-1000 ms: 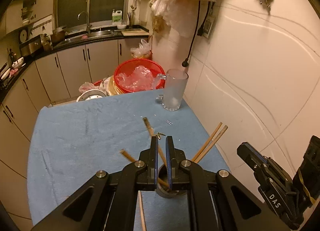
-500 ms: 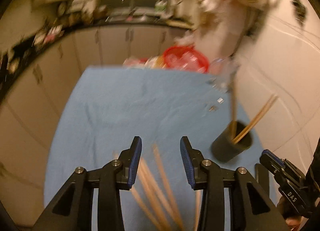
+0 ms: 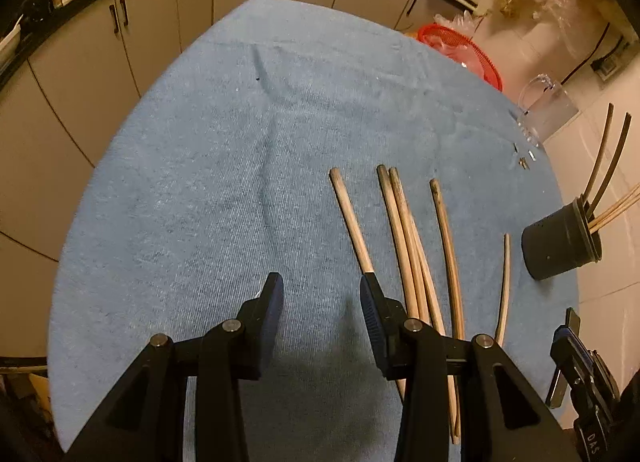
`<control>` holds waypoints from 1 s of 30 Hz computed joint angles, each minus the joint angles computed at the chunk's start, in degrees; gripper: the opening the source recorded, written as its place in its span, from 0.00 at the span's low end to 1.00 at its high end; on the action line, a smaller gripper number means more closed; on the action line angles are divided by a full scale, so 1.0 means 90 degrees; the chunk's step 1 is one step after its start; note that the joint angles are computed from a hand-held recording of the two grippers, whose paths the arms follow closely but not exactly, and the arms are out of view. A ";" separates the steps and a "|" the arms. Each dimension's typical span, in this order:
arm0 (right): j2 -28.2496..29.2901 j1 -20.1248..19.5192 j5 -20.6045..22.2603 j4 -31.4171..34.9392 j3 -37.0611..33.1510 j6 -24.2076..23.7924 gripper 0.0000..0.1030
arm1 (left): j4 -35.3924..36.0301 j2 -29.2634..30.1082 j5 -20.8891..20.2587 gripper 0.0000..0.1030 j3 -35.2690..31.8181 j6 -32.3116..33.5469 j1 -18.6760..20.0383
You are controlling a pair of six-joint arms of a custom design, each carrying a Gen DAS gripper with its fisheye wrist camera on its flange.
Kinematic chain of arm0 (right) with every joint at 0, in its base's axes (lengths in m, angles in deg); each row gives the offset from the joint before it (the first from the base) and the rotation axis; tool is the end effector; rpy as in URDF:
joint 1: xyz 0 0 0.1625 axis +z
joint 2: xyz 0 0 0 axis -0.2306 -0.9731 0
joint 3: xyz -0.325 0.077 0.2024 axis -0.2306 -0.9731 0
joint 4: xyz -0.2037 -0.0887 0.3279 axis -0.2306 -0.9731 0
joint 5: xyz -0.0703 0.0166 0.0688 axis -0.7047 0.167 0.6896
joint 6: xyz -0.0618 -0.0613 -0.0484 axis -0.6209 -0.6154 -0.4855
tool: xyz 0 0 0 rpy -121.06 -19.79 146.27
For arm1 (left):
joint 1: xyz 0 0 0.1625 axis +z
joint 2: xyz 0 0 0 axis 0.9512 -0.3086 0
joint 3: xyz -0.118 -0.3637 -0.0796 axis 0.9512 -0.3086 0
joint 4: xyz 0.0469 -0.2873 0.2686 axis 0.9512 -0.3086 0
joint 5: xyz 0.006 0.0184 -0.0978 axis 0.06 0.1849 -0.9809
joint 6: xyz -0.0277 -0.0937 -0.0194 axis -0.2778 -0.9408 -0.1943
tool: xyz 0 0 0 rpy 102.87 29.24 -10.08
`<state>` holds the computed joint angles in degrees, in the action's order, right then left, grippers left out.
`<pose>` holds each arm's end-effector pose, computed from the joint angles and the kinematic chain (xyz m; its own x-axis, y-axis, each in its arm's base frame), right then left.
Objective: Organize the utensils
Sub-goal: 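Move both tools back down to the chopsticks lying on the towel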
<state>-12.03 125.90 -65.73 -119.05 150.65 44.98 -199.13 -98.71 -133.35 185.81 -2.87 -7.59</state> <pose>0.2859 -0.4199 0.0205 -0.7972 -0.4695 0.3796 -0.5887 0.7439 -0.3161 0.0056 -0.4608 0.2574 -0.8126 -0.3285 -0.4815 -0.0228 0.8433 -0.5370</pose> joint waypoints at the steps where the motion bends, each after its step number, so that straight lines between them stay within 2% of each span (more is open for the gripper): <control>1: 0.0028 0.0054 -0.0068 0.0304 -0.0133 0.0041 0.21 | 0.0040 -0.0007 -0.0029 0.40 -0.0016 -0.0003 0.0037; 5: 0.0154 0.0082 0.0055 0.1546 -0.0746 0.0471 0.21 | 0.0203 -0.0105 0.0212 0.40 0.0039 0.0045 0.0045; 7: 0.0397 0.0206 -0.0274 0.2260 -0.1271 0.0662 0.21 | 0.0310 -0.0156 0.0386 0.40 0.0084 -0.0035 0.0018; 9: 0.0575 0.0219 -0.0389 0.2668 -0.1657 0.0878 0.21 | 0.0314 -0.0283 0.0458 0.40 0.0165 -0.0043 0.0019; 11: 0.0835 0.0145 -0.0335 0.3560 -0.2310 0.1299 0.21 | 0.0321 -0.0414 0.0503 0.40 0.0236 -0.0006 0.0026; 16: 0.1638 0.0055 -0.0485 0.4935 -0.3826 0.1811 0.20 | 0.0518 -0.0659 0.0613 0.40 0.0336 -0.0036 0.0023; 20: 0.2223 0.0092 -0.0949 0.5431 -0.4716 0.1984 0.20 | 0.0454 -0.0695 0.0617 0.40 0.0324 0.0100 0.0065; 23: 0.2545 0.0090 -0.1077 0.5934 -0.5232 0.2062 0.20 | 0.0405 -0.0731 0.0576 0.40 0.0329 0.0178 0.0112; 25: 0.2738 0.0194 -0.1315 0.6004 -0.5450 0.1845 0.19 | 0.0403 -0.0685 0.0575 0.40 0.0293 0.0180 0.0135; 26: 0.2762 0.0247 -0.1448 0.5961 -0.5442 0.1760 0.11 | 0.0410 -0.0647 0.0561 0.40 0.0257 0.0173 0.0149; 27: 0.2827 0.0297 -0.1633 0.5971 -0.5482 0.1705 0.09 | 0.0439 -0.0598 0.0505 0.40 0.0194 0.0162 0.0170; 30: 0.2771 0.0291 -0.1734 0.5774 -0.5338 0.1691 0.07 | 0.0373 -0.0389 0.0340 0.40 -0.0022 0.0274 0.0225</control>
<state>12.91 128.52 -81.33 -67.08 102.60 60.20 -195.77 -102.21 -130.29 185.62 -0.40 -5.57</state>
